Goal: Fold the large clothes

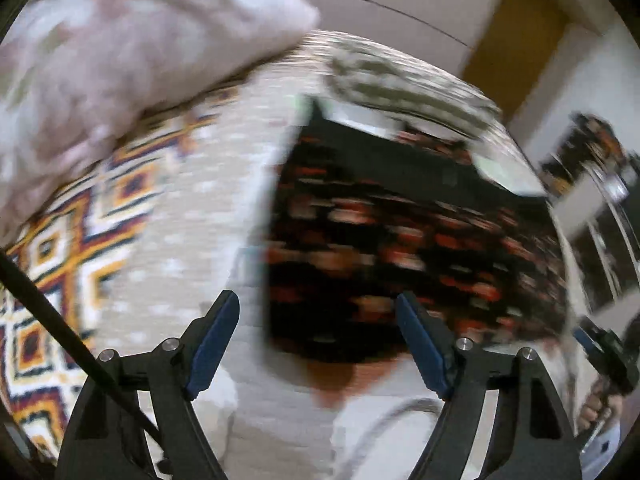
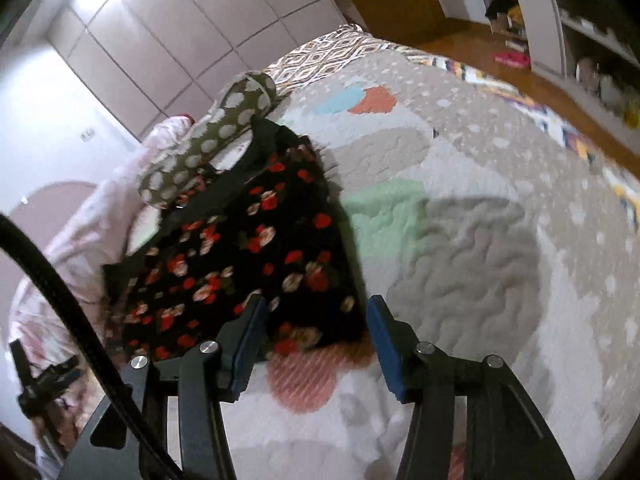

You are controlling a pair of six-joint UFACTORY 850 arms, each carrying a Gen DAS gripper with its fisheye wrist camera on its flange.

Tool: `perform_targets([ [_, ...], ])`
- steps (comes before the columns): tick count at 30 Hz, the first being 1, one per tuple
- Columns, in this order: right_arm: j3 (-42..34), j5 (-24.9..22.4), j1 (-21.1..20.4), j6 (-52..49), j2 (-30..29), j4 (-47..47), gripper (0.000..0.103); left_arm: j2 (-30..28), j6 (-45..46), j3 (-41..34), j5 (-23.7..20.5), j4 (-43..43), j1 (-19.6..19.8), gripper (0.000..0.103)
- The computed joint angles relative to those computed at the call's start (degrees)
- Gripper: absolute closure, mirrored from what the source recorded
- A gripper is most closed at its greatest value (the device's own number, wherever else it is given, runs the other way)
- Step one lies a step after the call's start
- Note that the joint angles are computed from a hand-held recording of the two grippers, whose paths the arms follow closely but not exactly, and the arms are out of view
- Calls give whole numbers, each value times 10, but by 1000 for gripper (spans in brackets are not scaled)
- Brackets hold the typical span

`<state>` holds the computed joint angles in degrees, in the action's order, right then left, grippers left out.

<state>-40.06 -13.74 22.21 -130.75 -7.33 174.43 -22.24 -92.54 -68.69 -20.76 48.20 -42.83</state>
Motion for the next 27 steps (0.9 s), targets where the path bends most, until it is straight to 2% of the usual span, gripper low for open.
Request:
perform_targets([
  [3, 26, -52, 3, 125, 11, -92, 46, -57, 90, -84, 3, -62, -24, 24],
  [6, 41, -101, 5, 199, 9, -147, 44, -113, 162, -158, 0, -118, -35, 24],
  [9, 46, -144, 3, 252, -5, -181, 41, -177, 267, -242, -13, -215, -41, 46],
  [10, 44, -159, 1, 268, -15, -185, 41, -198, 309, -269, -22, -258, -41, 54],
  [12, 44, -164, 4, 262, -24, -163, 40, -243, 371, -326, -53, -312, -41, 55],
  [14, 42, -167, 7, 244, -35, -130, 37, -292, 394, -385, -107, -319, -43, 55],
  [16, 41, -185, 6, 248, -50, -117, 37, -301, 351, -390, -105, -274, -48, 54],
  [17, 42, -200, 7, 242, -55, -102, 37, -310, 343, -406, -124, -259, -52, 54],
  [21, 38, -221, 9, 213, -64, -58, 32, -314, 320, -412, -136, -227, -57, 53],
  [24, 18, -212, 18, 181, -79, -2, 32, -292, 303, -381, -107, -218, -57, 54],
  [27, -4, -192, 25, 151, -91, 49, 31, -219, 307, -280, -23, -262, -51, 54],
])
